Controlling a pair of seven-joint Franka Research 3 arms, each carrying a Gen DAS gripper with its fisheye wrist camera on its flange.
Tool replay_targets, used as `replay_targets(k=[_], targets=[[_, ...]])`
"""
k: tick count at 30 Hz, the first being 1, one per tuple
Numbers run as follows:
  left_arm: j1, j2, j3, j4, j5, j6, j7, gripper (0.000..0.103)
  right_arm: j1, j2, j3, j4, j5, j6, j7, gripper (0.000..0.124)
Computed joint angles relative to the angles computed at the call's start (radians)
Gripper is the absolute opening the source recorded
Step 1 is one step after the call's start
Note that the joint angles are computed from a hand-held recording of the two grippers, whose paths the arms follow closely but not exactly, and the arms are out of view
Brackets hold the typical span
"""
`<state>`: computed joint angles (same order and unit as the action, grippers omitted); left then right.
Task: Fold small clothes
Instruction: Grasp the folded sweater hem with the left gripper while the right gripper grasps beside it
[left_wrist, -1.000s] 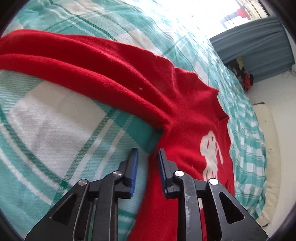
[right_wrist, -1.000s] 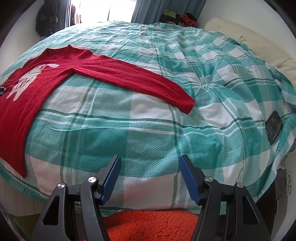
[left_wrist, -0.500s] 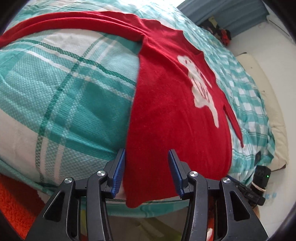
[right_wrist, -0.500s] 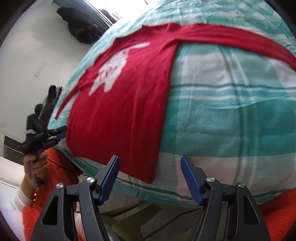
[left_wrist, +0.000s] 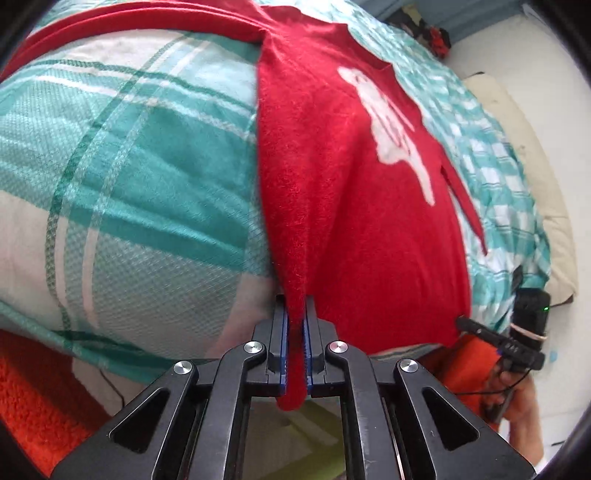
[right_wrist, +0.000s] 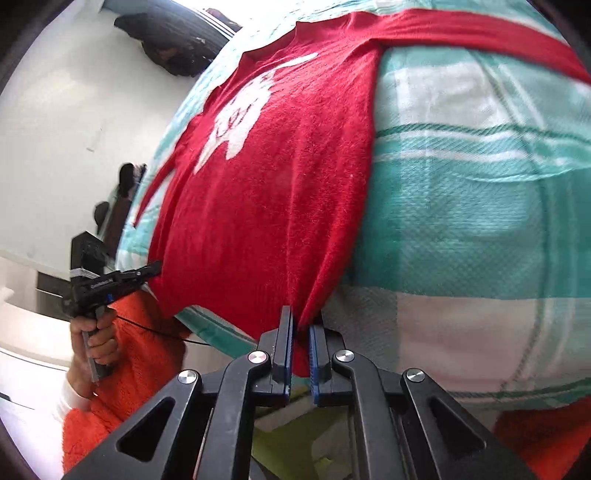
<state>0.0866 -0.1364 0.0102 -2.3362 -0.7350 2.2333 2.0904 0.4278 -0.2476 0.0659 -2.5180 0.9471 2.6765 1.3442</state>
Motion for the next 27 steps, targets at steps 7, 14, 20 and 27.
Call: replay_targets(k=[7, 14, 20, 27], targets=[[0.015, 0.01, 0.009, -0.008, -0.085, -0.028, 0.012, 0.038, 0.011, 0.016, -0.017, -0.015, 0.107, 0.037, -0.027, 0.018], [-0.024, 0.011, -0.054, -0.026, 0.14, 0.044, -0.062, 0.022, 0.003, 0.051, -0.016, 0.016, 0.13, -0.034, -0.089, 0.039], [-0.046, 0.017, -0.06, -0.021, 0.273, 0.041, -0.15, 0.004, -0.047, 0.069, 0.037, 0.04, -0.167, -0.065, 0.161, 0.005], [-0.039, 0.03, -0.046, 0.003, 0.279, 0.002, -0.213, 0.036, -0.056, 0.064, 0.023, 0.016, -0.209, -0.074, 0.27, 0.028]])
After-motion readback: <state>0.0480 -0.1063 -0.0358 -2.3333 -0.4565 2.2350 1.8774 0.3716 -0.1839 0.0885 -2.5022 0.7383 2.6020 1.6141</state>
